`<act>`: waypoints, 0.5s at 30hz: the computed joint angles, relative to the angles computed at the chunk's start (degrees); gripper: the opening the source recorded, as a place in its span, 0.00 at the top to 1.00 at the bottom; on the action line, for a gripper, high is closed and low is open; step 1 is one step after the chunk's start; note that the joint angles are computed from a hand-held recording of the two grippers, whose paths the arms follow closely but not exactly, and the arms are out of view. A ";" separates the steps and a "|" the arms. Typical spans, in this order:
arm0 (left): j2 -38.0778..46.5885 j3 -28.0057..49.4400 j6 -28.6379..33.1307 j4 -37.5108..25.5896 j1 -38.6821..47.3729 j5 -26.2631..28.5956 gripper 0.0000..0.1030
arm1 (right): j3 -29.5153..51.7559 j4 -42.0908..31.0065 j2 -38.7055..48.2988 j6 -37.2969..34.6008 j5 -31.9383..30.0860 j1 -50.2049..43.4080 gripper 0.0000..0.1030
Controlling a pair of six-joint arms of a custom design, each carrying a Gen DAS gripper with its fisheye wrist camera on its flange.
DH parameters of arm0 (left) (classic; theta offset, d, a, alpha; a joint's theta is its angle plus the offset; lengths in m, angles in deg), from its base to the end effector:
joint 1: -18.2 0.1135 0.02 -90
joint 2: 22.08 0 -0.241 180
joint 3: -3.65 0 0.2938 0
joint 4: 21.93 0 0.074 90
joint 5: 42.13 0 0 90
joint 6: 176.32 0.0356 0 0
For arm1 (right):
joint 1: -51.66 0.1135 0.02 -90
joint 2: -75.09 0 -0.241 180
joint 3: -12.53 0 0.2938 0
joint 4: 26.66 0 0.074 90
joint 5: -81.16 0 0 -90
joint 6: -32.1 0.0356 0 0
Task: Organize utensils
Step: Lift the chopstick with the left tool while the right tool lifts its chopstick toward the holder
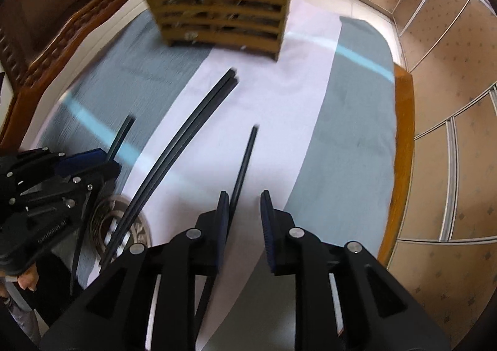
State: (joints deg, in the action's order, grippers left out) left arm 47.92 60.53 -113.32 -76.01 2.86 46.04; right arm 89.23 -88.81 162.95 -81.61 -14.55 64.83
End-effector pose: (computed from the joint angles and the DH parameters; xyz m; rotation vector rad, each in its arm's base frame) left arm 0.2570 -0.0693 0.1723 -0.2886 2.7396 -0.1596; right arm 0.3212 0.0788 0.1927 -0.9183 2.6884 0.1028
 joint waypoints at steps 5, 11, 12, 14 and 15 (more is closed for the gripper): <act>7.79 6.41 3.16 -0.74 1.71 -0.57 0.72 | 8.47 -2.65 8.47 1.80 -1.01 0.40 0.79; 10.77 9.44 5.91 -2.24 3.21 0.10 0.83 | 14.43 -6.01 14.52 2.00 1.71 2.06 0.83; 10.33 9.28 6.58 -2.56 4.14 0.35 0.90 | 15.50 -6.13 15.45 1.77 2.18 2.15 0.86; 9.61 8.78 6.82 -2.42 6.22 2.97 0.92 | 15.64 -6.20 15.68 1.90 1.53 2.27 0.91; 8.99 8.51 7.09 -2.57 7.15 4.10 0.93 | 15.30 -5.96 15.62 2.12 0.86 2.16 0.91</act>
